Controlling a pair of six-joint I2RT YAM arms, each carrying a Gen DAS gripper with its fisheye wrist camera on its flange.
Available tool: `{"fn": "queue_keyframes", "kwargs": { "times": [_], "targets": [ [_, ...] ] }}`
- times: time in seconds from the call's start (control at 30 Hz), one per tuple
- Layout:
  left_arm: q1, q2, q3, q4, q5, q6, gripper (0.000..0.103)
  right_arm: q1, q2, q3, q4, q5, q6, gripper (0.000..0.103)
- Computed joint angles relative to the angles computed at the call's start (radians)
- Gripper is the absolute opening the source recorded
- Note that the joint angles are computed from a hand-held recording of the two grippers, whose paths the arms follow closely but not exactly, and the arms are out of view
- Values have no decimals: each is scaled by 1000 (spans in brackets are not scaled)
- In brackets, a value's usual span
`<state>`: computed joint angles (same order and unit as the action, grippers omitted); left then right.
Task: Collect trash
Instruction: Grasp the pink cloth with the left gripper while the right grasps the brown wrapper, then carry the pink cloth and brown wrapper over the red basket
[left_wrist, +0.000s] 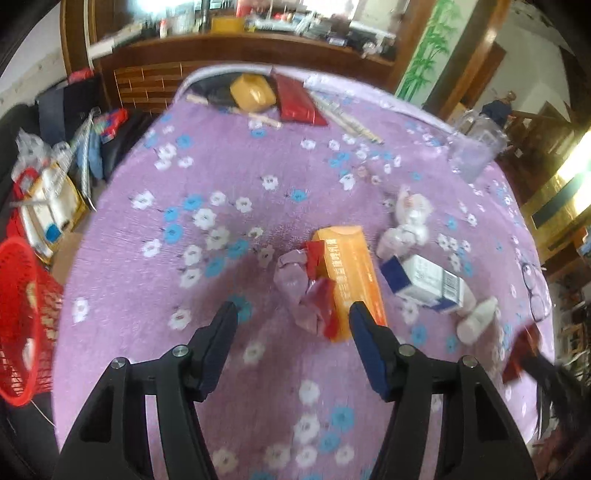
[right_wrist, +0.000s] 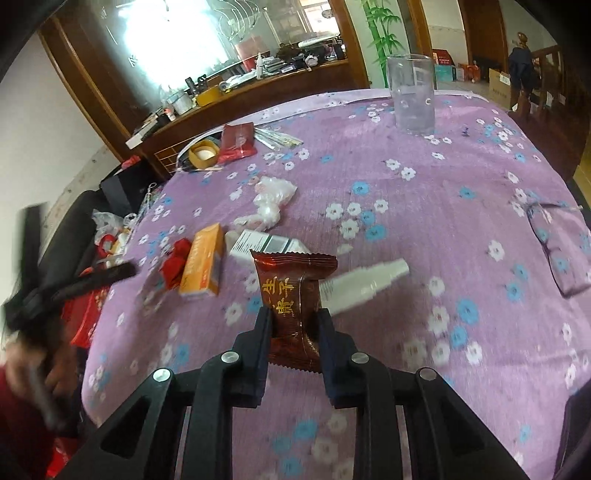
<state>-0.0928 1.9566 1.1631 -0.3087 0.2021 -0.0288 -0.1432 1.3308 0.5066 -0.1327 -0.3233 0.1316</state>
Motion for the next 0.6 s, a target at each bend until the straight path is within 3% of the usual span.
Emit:
{"fn": "queue_keyframes", "kwargs": {
  "times": [0.37,0.47,0.6],
  "targets": [
    [-28,239,208,-28,-5,-27,35,-104,-210,-73,-161,-67,-44,26],
    [-34,225,178,3,-12,-23,30,-83,-222,-75,-166,-59,-29,26],
    [-34,117,39,95,-21,-4,29,-20,-229,-81,-152,-37,17,26]
  ]
}}
